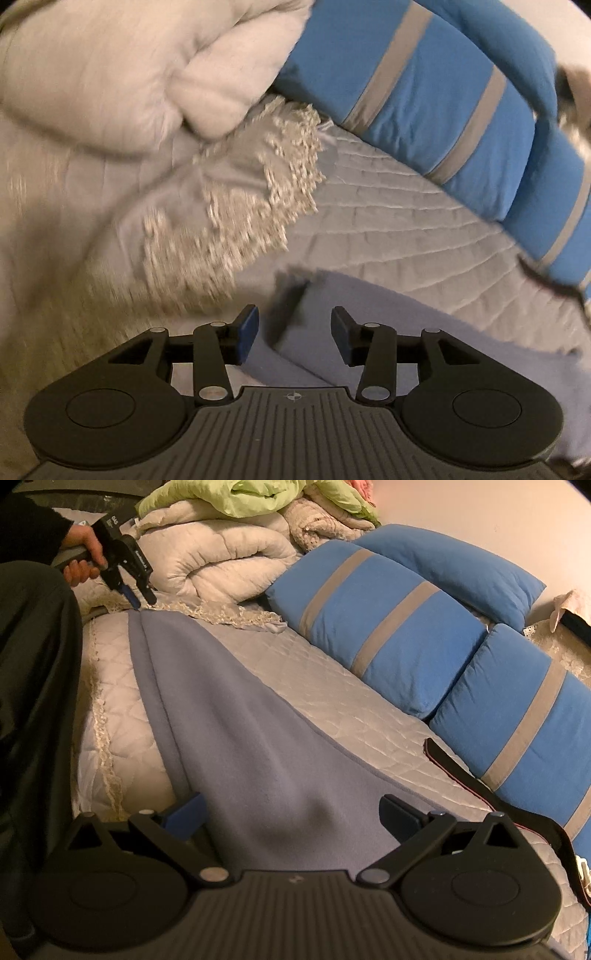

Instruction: Fold clothes

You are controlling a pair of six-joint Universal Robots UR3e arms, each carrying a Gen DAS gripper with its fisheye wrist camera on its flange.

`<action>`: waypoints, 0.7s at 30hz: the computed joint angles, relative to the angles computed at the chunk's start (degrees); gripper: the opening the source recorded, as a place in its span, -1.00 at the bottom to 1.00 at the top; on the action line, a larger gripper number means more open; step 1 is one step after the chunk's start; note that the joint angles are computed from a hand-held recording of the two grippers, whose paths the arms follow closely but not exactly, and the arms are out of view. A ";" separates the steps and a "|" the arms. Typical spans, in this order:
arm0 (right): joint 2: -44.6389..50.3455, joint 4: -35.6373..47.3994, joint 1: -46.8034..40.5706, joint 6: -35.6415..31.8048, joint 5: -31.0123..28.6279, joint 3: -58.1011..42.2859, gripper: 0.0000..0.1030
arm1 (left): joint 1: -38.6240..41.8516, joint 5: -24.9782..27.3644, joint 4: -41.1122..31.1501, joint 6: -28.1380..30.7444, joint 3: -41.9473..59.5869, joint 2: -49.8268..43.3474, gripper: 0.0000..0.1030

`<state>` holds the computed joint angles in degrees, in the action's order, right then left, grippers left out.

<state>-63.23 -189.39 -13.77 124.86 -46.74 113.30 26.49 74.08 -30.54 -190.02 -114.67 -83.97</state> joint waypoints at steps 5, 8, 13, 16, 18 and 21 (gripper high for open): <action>-0.35 -0.99 -0.37 -0.02 0.51 1.04 1.00 | 2.75 -7.55 5.86 -9.04 -8.02 1.30 -0.18; -0.41 -2.11 -0.44 -0.25 0.74 1.81 1.00 | 5.55 -11.79 14.93 -15.69 -14.58 1.63 -0.18; 0.10 -6.83 0.22 -1.05 0.90 3.88 1.00 | 11.46 -19.94 30.17 -25.70 -23.51 -0.75 -0.15; 1.60 -14.17 0.85 -1.41 0.51 5.82 1.00 | 13.58 -24.18 44.53 -32.82 -27.39 -7.08 -0.16; 3.11 -19.99 1.35 -1.99 -0.12 7.01 1.00 | 13.66 -24.86 52.01 -36.70 -28.49 -10.84 -0.21; 5.90 -27.94 2.64 -4.54 -2.29 8.39 1.00 | 12.35 -22.85 54.80 -37.63 -28.96 -11.53 -0.90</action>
